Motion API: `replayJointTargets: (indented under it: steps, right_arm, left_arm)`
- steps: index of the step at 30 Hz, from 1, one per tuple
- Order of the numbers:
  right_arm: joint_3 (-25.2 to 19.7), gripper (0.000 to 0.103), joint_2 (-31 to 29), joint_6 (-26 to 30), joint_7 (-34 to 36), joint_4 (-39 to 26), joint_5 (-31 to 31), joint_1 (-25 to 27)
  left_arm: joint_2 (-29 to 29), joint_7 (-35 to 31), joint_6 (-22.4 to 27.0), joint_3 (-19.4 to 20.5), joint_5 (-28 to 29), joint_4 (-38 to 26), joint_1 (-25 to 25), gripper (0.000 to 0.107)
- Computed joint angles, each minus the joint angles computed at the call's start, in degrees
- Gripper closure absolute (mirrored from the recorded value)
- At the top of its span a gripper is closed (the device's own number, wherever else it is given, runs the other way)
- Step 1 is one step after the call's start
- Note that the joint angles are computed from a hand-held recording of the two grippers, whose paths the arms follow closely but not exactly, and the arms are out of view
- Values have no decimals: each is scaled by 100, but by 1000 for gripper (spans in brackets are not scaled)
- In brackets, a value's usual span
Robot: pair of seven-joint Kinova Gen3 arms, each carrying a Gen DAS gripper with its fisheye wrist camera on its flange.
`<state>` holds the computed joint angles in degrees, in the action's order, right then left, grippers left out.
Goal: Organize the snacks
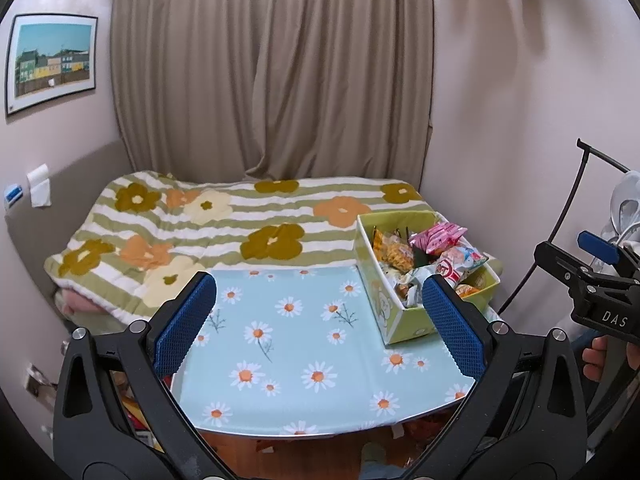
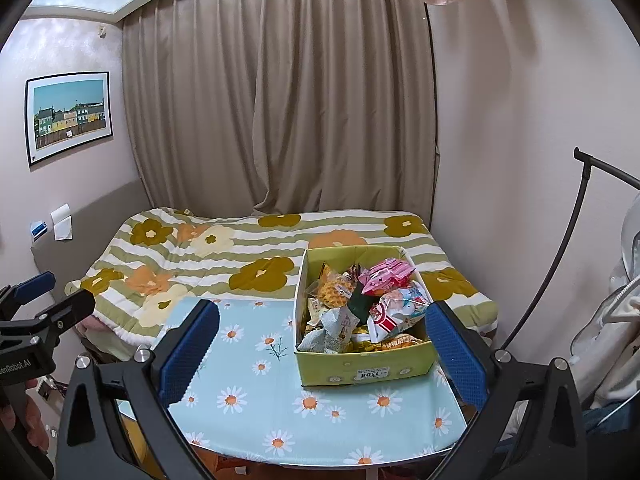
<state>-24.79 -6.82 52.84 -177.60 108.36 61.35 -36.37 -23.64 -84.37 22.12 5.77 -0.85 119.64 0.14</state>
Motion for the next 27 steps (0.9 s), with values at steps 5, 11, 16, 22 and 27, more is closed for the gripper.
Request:
replayJointTargets:
  steps: [5, 11, 16, 22, 27]
  right_arm:
    - [10, 0, 4, 41, 31, -17, -48, -6]
    - [-1, 0, -17, 60, 52, -26, -74, 1]
    - [-12, 0, -13, 72, 70, -40, -91, 14]
    - [5, 0, 0, 81, 137, -80, -150, 14]
    - [-17, 0, 10, 125, 113, -71, -128, -7]
  left_arm:
    - [48, -13, -21, -48, 28, -20, 52, 5]
    - [67, 15, -54, -8, 10, -17, 17, 5]
    - [65, -28, -39, -72, 29, -20, 70, 5]
    - [66, -40, -16, -86, 51, -15, 74, 5]
    - [74, -93, -59, -199, 143, 15, 196, 5]
